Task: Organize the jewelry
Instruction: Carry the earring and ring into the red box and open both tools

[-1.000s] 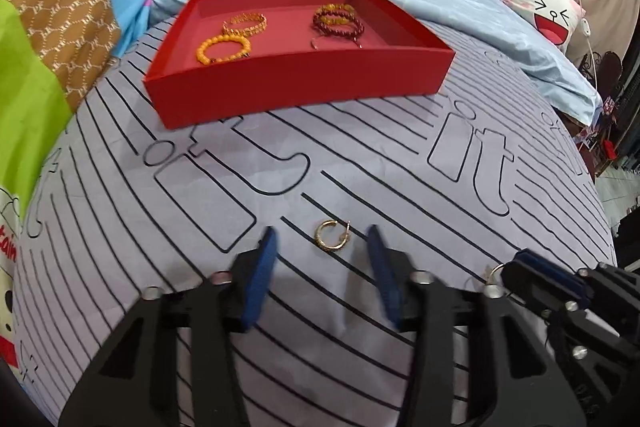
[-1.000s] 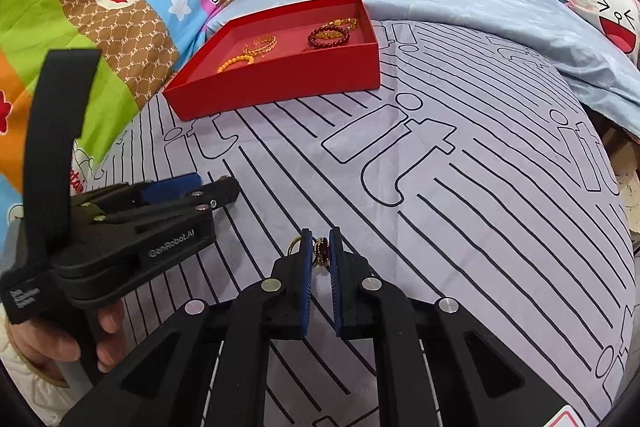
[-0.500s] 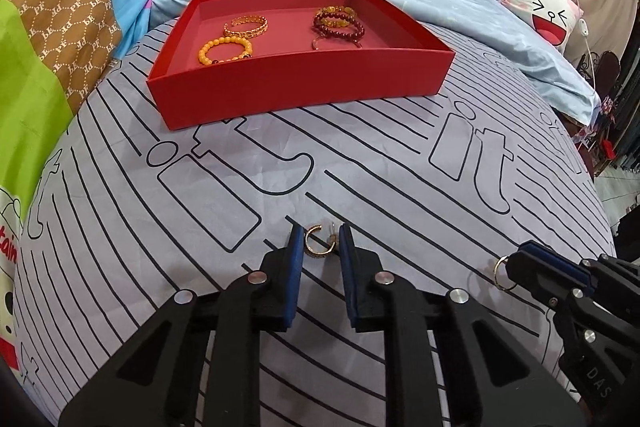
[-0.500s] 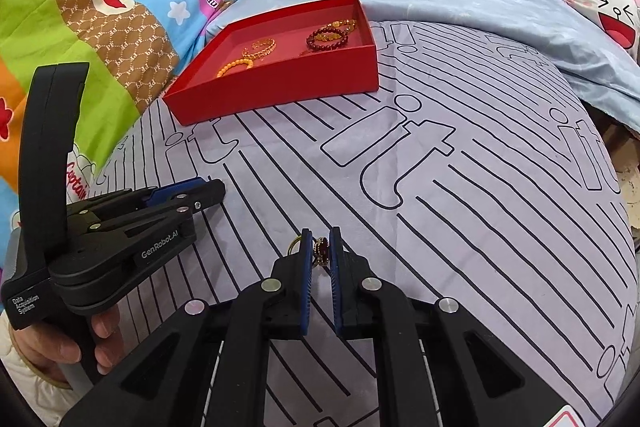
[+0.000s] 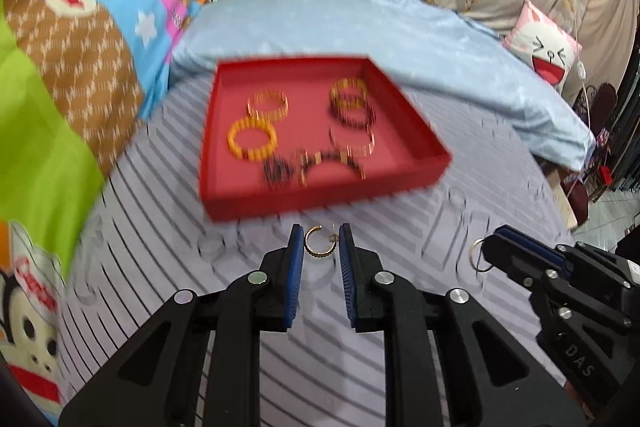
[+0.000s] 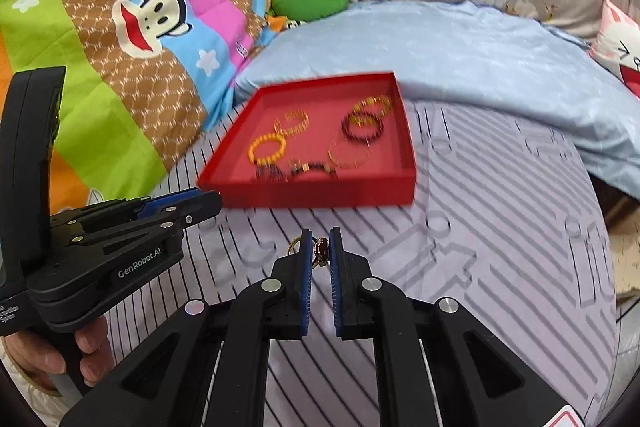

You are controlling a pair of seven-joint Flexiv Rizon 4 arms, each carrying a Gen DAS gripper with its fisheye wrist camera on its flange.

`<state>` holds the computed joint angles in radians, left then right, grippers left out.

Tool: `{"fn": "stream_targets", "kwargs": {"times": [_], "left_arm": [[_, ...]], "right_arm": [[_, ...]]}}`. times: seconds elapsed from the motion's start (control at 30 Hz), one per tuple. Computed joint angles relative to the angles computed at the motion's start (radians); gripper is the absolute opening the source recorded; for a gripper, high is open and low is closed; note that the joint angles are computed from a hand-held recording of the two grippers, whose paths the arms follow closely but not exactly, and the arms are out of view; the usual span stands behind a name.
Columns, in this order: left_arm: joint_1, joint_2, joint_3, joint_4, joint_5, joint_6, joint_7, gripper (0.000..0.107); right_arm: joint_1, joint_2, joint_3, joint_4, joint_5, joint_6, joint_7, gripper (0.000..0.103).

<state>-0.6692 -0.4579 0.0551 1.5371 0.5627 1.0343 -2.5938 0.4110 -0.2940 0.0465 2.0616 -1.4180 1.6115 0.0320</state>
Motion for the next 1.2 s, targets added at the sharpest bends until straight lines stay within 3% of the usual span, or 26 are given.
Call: {"fn": "stream_targets", "kwargs": {"times": [0.3, 0.53, 1.0, 1.1, 1.2], "left_arm": [[0.05, -0.096, 0.025, -0.198, -0.017, -0.036, 0.097, 0.018], [0.087, -0.211, 0.041, -0.322, -0.101, -0.061, 0.177, 0.018], [0.112, -0.341, 0.073, -0.433, -0.216, -0.097, 0.262, 0.018], [0.106, -0.349, 0.084, -0.446, -0.22, -0.112, 0.258, 0.019], [0.096, -0.348, 0.096, -0.45, -0.212, -0.124, 0.243, 0.035]], "right_arm": [[0.007, -0.166, 0.089, -0.239, 0.407, -0.091, -0.398, 0.008], [0.024, -0.297, 0.106, -0.408, 0.589, -0.18, -0.566, 0.008], [0.074, -0.426, 0.1, -0.563, 0.829, -0.278, -0.779, 0.009], [0.106, -0.421, 0.061, -0.558, 0.855, -0.27, -0.789, 0.015], [0.158, -0.403, -0.009, -0.536, 0.865, -0.26, -0.777, 0.028]]}}
